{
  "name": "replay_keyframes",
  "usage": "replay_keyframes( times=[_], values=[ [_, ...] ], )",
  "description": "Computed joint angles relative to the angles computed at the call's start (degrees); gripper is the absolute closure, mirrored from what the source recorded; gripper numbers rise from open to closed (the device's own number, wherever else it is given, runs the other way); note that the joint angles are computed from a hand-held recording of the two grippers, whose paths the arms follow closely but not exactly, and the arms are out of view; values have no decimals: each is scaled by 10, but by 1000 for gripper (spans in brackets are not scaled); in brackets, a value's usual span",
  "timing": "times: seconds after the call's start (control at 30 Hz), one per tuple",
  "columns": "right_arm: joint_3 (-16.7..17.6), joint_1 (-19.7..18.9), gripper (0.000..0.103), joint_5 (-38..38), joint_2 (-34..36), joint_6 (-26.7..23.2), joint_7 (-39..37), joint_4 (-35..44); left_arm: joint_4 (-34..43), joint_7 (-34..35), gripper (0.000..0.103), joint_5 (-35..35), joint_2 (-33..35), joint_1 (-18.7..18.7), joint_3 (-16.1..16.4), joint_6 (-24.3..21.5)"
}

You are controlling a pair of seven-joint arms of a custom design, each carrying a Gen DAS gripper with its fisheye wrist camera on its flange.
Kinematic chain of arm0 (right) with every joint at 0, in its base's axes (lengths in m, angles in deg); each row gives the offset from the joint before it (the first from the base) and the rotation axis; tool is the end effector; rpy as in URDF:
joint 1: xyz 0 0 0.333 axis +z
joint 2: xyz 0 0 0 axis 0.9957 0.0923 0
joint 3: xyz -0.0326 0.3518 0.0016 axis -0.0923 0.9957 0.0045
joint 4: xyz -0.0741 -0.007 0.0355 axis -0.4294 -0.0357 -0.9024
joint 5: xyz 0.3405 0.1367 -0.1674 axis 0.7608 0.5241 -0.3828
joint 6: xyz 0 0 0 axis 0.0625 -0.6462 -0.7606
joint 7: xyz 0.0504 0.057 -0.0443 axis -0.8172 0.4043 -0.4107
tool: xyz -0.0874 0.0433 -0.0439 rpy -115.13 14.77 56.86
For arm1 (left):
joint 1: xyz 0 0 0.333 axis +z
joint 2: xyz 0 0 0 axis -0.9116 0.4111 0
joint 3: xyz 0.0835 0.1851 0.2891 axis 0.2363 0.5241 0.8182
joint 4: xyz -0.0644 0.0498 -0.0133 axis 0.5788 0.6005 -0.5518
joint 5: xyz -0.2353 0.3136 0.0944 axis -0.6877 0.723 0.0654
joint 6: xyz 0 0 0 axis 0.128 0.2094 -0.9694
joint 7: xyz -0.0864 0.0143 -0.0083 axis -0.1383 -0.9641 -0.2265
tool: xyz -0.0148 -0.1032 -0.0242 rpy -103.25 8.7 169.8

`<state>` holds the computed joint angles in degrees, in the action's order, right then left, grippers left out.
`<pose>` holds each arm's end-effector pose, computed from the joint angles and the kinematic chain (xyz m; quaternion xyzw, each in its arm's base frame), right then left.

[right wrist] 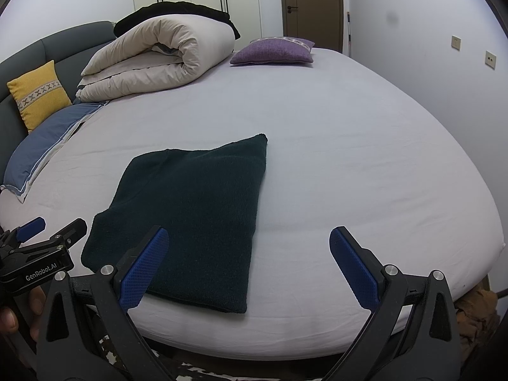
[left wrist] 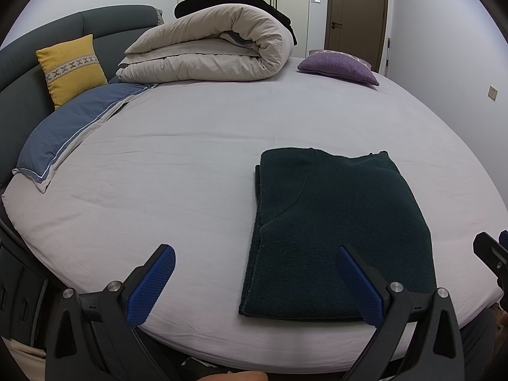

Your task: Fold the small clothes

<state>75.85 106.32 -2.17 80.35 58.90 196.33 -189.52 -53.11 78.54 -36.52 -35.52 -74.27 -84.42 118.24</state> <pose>0.4501 0.2839 0.5178 -0.4933 0.7843 -0.3022 0.2241 0.5467 -0.1992 0.4967 -0.5537 0.7469 -0.2985 0.2153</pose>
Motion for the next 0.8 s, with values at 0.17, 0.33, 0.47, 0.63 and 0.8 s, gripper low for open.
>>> replay_keyframes(
  times=[0.17, 0.33, 0.47, 0.63, 0.8],
  values=[
    [0, 0, 0, 1, 1, 2, 1, 0, -1, -3, 0, 3, -1, 0, 0, 0],
    [0, 0, 0, 1, 2, 2, 3, -1, 0, -2, 0, 3, 0, 0, 0, -1],
    [0, 2, 0, 2, 3, 0, 7, 0, 0, 0, 0, 0, 0, 0, 0, -1],
    [-1, 2, 0, 2, 4, 1, 7, 0, -2, 6, 0, -6, -1, 0, 0, 0],
    [-1, 3, 0, 4, 4, 1, 8, 0, -5, 10, 0, -11, -3, 0, 0, -1]
  ],
)
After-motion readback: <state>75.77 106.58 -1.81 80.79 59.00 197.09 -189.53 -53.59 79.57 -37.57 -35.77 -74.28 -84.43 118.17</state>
